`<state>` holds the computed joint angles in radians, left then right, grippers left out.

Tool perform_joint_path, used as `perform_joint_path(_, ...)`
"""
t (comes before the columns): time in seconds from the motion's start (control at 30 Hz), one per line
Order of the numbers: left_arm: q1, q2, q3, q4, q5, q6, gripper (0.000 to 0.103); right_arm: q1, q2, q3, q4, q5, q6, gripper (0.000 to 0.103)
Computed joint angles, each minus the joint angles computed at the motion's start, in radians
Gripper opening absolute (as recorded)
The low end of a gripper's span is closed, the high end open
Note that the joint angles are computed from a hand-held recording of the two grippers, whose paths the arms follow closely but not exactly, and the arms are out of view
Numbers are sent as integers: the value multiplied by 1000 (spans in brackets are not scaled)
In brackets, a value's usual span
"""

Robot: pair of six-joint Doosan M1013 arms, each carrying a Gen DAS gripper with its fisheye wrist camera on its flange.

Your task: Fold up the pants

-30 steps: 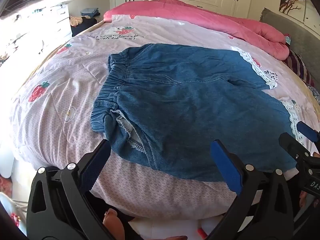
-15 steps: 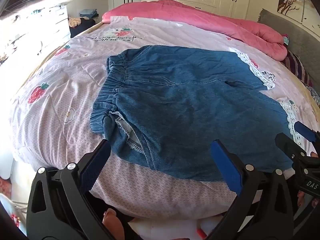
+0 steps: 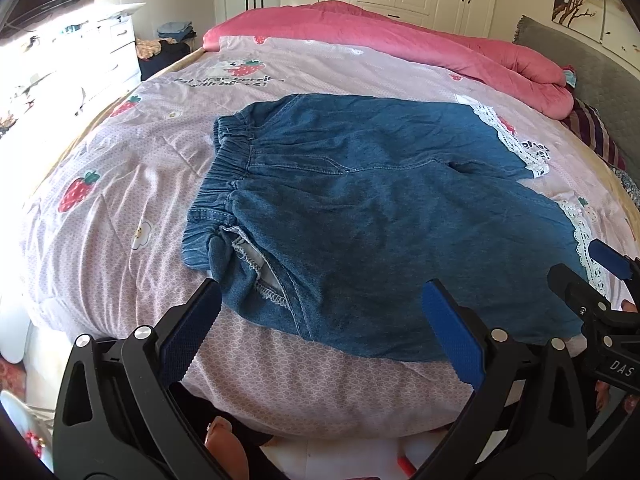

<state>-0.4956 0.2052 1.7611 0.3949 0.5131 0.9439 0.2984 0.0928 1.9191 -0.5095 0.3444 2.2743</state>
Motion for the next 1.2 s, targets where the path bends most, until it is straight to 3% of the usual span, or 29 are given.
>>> perform_joint_path(0.83,-4,-2,0,18,-2,-11,94,1,3,2,-36,-3,28,99)
perform_joint_path(1.2,-1,7,-7,-2,-4,8,94,-5,23,-12,33,-10,-51,99)
